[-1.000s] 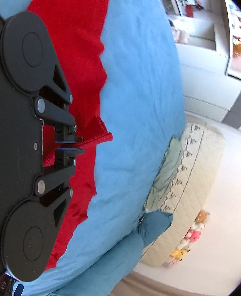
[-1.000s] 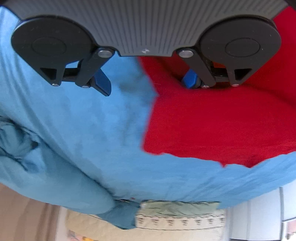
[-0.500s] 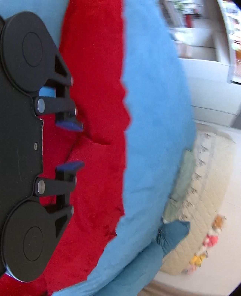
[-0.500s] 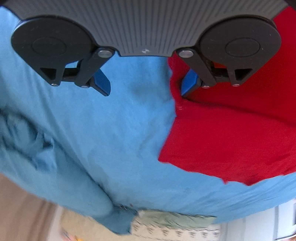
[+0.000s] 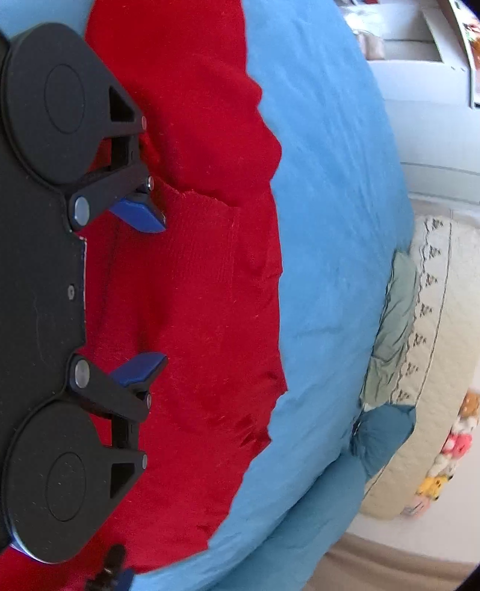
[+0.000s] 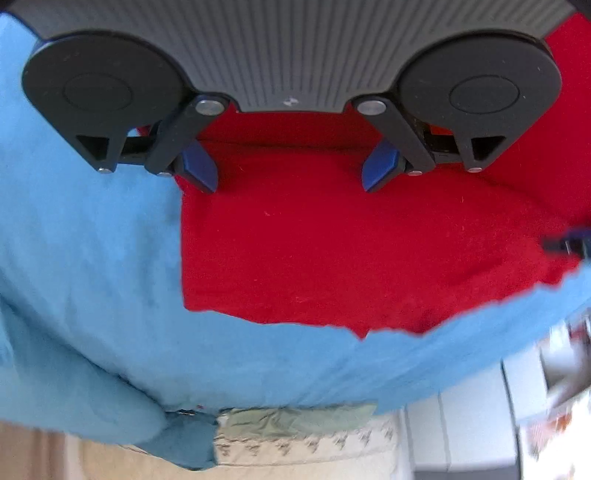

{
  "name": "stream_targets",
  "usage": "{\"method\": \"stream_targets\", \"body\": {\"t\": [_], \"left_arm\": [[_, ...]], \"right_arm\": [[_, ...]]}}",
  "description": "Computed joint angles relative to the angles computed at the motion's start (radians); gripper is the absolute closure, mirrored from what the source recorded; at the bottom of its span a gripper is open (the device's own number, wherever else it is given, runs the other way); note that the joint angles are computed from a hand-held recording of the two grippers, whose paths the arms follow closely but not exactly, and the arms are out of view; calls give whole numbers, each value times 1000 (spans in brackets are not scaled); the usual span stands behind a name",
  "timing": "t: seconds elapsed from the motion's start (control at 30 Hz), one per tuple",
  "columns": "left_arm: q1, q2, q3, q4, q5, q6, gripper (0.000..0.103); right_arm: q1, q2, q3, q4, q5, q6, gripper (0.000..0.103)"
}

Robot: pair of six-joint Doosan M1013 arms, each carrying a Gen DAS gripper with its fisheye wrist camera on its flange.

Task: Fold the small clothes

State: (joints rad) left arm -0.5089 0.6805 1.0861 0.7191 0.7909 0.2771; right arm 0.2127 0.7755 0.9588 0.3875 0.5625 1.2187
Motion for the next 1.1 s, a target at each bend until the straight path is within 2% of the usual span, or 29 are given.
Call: {"method": "stream_targets", "body": {"t": [0.07,0.13,0.27,0.3,0.33,0.37,0.47,0.57,0.67,0.73,0.8,0.87,0.93,1.0,1.1], "left_arm": [[-1,-3,-1,-8,6,12,27],[-3,-16,4,-7,4,-5,27],[-21,-71,51,106,13,-107,26],[-28,-96,77,149,16,-149,19],[-34,-114,97,185,23,-186,5],[-41,-139,124,232,38,-236,0],[-51,-210,209,332,75,-358,0],[-46,-270,291,361,123,-457,0],[-33,-319,372,363,182,-555,0],[-22,-349,433,368,198,-642,0],[-12,-370,491,382,211,-733,2],[6,-385,530,360,219,-775,5],[21,-401,568,341,214,-814,14],[38,-411,599,322,194,-842,18],[60,-406,611,271,172,-821,29]], "right_arm": [[1,0,-7,-18,8,6,2],[9,-16,9,-51,-20,5,3],[12,-71,56,75,-59,-138,3],[13,-82,59,97,-58,-164,2],[15,-95,63,120,-52,-197,0],[19,-107,67,139,-49,-229,0],[33,-127,60,152,-22,-264,0],[51,-130,40,140,30,-225,0],[74,-131,37,146,50,-201,0],[89,-125,32,134,60,-184,0],[112,-119,25,69,72,-119,0],[126,-107,14,29,89,-73,0],[135,-93,2,27,104,-54,0],[145,-84,-3,14,110,-35,0],[160,-70,-13,-13,112,-10,0]]}}
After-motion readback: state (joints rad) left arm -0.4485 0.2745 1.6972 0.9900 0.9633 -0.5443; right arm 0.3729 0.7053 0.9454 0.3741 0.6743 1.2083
